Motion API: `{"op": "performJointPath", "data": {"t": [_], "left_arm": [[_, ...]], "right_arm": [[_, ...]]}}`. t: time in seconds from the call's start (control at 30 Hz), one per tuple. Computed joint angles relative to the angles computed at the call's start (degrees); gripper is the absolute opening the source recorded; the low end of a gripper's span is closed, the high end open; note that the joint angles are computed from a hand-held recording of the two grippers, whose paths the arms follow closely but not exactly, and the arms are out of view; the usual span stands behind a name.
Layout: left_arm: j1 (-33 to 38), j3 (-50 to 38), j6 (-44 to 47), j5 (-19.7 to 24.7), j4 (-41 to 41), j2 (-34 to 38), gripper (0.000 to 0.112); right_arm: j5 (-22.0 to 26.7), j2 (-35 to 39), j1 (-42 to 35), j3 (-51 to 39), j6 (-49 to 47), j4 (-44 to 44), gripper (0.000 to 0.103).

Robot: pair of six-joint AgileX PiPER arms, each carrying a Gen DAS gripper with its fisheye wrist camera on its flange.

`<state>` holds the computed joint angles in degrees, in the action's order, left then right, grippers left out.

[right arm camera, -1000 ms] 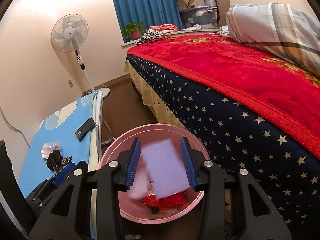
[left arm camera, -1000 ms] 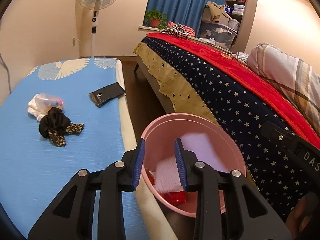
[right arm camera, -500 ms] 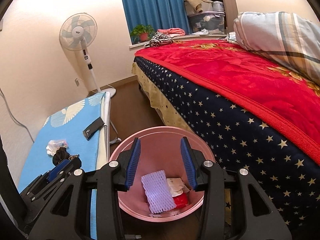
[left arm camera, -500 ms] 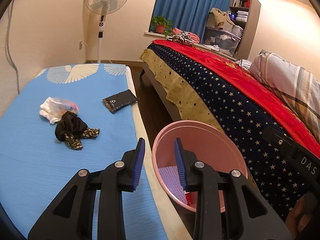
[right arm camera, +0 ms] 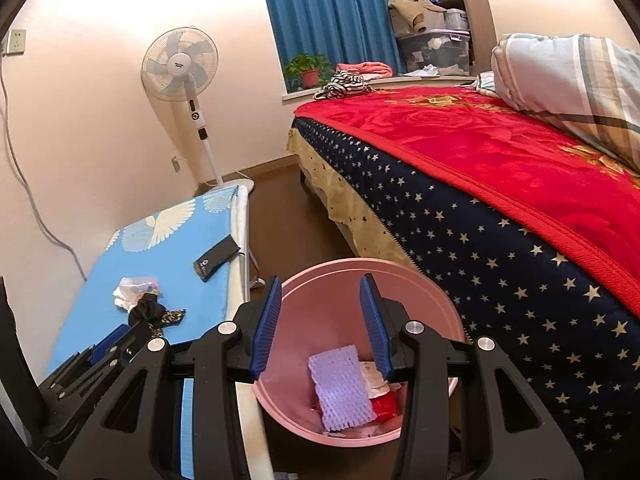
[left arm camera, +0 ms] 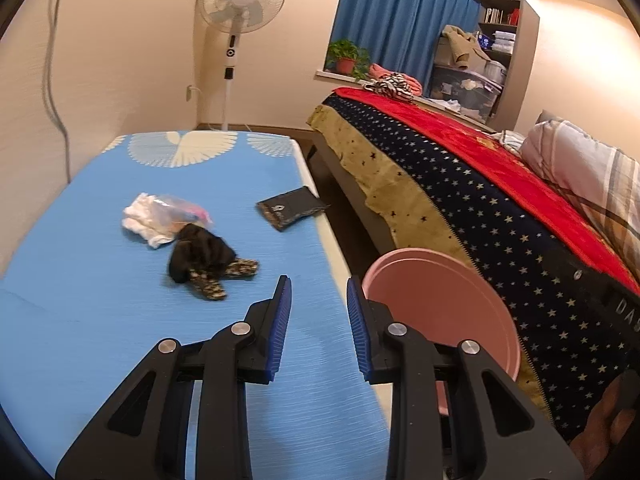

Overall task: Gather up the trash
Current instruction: 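Move both grippers back over the mattress toward the black cloth and white tissue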

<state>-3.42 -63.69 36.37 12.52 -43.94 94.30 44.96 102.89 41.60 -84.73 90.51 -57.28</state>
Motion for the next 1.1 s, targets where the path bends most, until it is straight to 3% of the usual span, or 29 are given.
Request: {"op": "performJointPath", "data": {"t": [0.47,0.9,1.1], "left_arm": [[11.47,2.96,4.89,0.15,-3.91,-1.02,0.029],[18.65,2.5,16.37,-1.24,-15.44,1.42,0.029],[18.69,-1.87,9.65,-1.46,-9.28,4.66,0.029]], "right_arm": [[-8.1,7.27,0.81,-7.29,-3.07,2.56,0.041],[-12.15,21.5,1.76,-26.35,-17.59,14.07,0.041],[-10.94,29.19,1.52,-38.84,-29.0,22.68,0.041]]}}
